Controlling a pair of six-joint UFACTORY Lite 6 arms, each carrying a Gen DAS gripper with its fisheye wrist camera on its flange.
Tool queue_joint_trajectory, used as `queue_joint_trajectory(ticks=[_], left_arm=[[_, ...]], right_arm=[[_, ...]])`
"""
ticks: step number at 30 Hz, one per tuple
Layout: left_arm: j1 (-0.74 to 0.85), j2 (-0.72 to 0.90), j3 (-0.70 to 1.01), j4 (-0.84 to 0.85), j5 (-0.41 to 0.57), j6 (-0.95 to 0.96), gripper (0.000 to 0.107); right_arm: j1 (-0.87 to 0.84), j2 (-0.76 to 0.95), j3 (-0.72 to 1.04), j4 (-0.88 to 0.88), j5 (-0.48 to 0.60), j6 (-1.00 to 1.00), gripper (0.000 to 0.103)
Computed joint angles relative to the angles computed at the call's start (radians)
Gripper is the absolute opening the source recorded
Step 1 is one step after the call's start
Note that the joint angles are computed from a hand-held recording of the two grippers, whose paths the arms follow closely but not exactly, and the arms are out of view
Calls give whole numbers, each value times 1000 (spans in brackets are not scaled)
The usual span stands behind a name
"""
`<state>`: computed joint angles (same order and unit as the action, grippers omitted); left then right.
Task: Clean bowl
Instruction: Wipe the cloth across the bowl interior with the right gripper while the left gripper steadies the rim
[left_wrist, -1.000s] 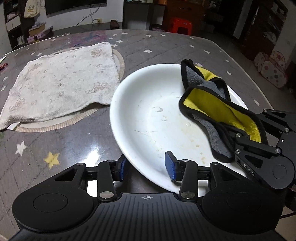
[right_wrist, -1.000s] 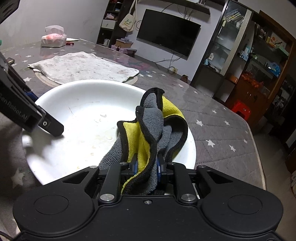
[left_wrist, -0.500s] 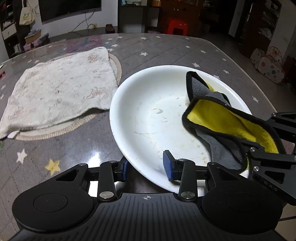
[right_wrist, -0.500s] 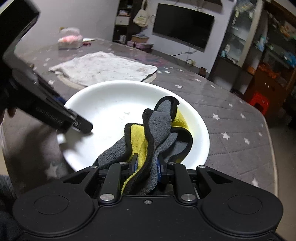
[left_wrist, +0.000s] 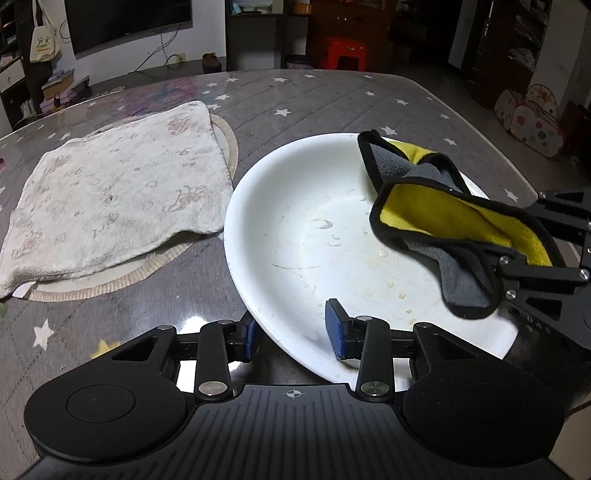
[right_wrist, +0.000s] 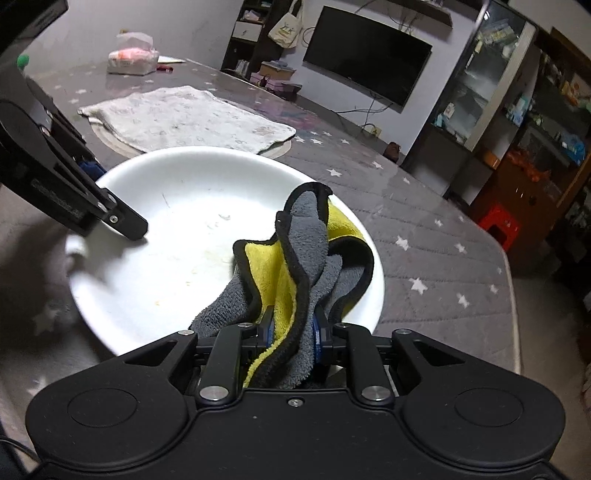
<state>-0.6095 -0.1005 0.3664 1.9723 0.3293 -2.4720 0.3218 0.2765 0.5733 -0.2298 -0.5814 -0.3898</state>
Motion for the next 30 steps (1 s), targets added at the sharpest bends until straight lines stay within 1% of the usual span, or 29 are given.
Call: queue_joint_trajectory(ticks=[9,13,18,20,23,27,30], left_arm=[[17,12,7,43,-9,-21,39],[17,12,9,39,-9,-17,39],[26,6,3,46,-14,-7,40],[25,7,2,51,-13,-13,40],[22,9,3,50,-11,-12,40],[20,11,3,52,-9,-10,40],[27,9,3,61,-15,-9,40]], right_arm=[[8,77,87,96,-31,-215,19],[19,113,127,139,-47,-273,19],[15,105,116,130,-42,-249,19],[7,80,94,99,-21,-203,19],[4,39,53,84,-6,-185,19],[-10,-31,19,-4,67,-79,20],[-25,-71,16,-110,128,41,20]])
